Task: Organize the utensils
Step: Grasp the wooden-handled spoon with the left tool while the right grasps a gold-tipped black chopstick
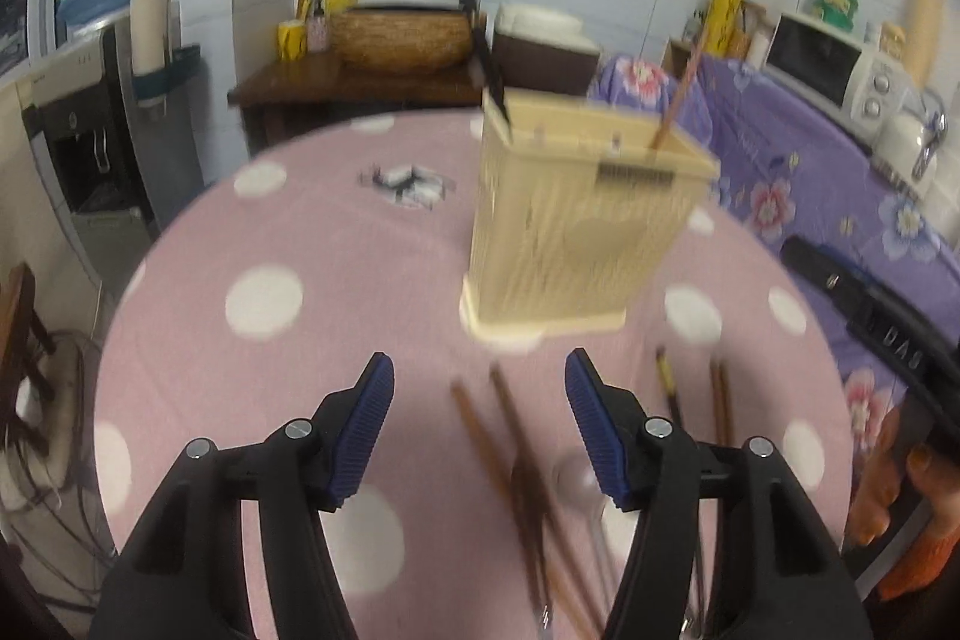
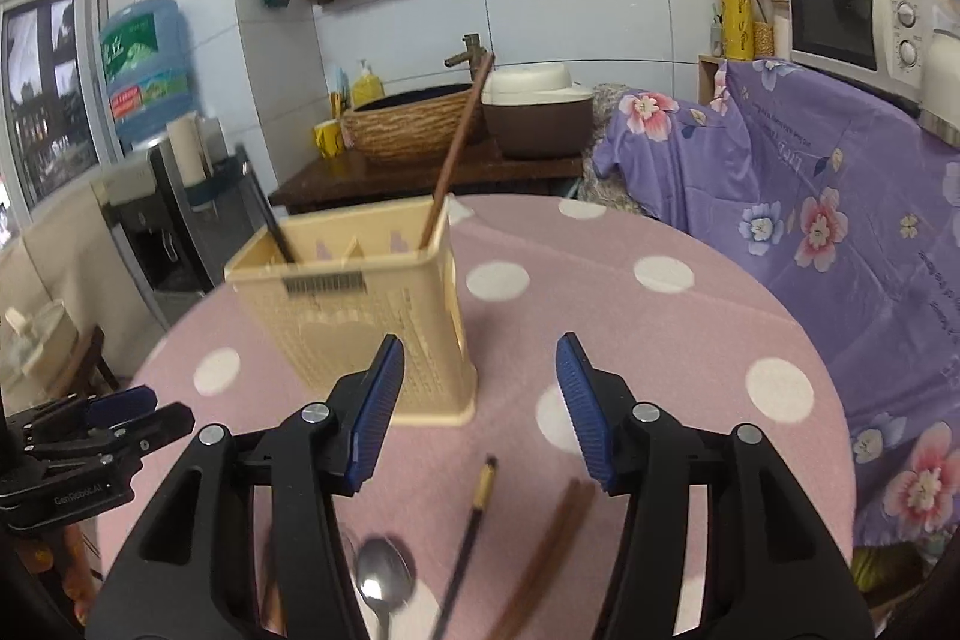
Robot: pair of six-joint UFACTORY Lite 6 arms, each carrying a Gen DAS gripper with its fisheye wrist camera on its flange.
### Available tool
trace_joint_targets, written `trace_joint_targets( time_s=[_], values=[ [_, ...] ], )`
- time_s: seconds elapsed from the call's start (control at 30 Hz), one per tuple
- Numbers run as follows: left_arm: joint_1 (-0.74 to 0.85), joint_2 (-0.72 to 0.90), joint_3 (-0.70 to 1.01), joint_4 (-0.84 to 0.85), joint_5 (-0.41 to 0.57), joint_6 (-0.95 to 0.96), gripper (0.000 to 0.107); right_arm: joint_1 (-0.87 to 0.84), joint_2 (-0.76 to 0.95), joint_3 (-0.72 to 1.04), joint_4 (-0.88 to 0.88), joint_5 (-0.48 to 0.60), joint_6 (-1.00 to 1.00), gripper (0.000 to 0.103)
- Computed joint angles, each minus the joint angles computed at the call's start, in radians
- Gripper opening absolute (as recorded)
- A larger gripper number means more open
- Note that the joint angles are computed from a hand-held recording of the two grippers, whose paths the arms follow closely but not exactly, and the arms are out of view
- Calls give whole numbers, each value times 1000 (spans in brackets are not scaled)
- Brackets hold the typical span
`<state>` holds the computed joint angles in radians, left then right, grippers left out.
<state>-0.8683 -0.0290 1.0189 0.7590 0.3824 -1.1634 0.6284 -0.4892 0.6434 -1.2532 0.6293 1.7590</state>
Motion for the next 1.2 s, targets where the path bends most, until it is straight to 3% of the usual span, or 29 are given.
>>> trace_joint_targets(
  time_s=[0.13,0.37,0.47,0.6,0.87,0.93,1.2],
  values=[
    [-22,16,-102,-34,-36,-21,51,156,-72,-126,2,125,104,58],
    [-41,124,-78,-174,-82,80,44,292,-150,-273,59,180,226,58],
    [-62,162,-47,-132,-55,47,38,323,-177,-304,77,207,250,58],
    [-51,191,-29,-212,-67,107,31,337,-204,-327,91,211,263,58],
    [-43,218,1,-224,-60,114,23,342,-197,-325,94,195,267,58],
    [-47,220,3,-206,-59,96,17,344,-179,-318,90,188,272,58],
    [-26,130,-75,-196,-105,64,17,286,-110,-301,78,76,253,58]
  ],
)
